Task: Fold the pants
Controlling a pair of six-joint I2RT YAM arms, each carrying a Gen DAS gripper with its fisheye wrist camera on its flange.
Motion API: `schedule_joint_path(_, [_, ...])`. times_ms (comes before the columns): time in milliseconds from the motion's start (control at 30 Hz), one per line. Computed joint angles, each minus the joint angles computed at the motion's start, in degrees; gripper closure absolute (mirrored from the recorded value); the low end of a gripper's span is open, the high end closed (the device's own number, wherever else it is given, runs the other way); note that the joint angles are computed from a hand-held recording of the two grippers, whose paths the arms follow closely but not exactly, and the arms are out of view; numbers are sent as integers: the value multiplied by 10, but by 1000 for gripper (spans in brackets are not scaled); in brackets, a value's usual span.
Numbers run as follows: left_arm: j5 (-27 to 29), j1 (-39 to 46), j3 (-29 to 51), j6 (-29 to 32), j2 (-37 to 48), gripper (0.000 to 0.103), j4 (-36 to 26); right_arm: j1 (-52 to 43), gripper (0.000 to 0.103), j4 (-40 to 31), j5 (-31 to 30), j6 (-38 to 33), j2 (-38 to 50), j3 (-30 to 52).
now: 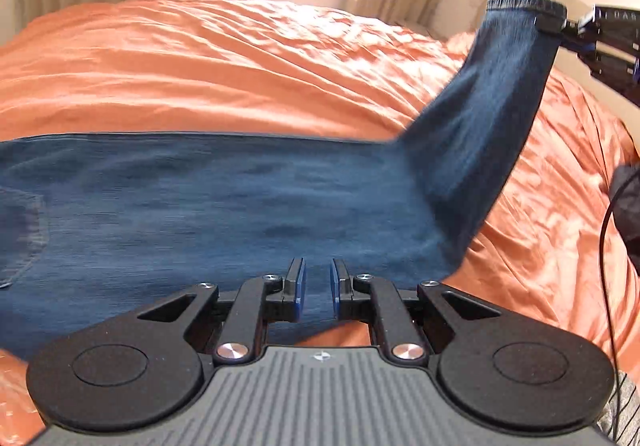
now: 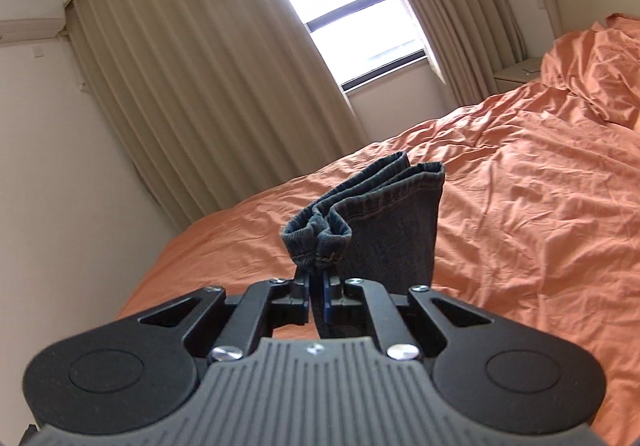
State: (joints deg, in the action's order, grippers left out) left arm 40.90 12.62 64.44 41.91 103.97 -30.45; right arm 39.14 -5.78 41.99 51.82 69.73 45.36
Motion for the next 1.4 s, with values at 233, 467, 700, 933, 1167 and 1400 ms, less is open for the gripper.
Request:
schedule_joint_path(233, [26,88,91,3,77,86,-47,46,101,127,-63,45,284,124])
schedule_joint_path(467, [30,138,173,38,158,78,-111,95,100,68,-165,93,542,300])
schedule_joint_path(700, [74,132,253,18,223,54,-188,88,64,157,-216,79,551,246])
schedule_joint_path(933, [114,86,303,-99,275,51,-164,96,43,172,-160,52,463,147])
schedule_joint_path(1167, [86,16,354,-236,331,42,-71,67,44,108,-79,79,382,57])
schedule_joint_path(1400, [22,-35,423,-303,394,63,-38,-4,44,213,-113,77,331,-64])
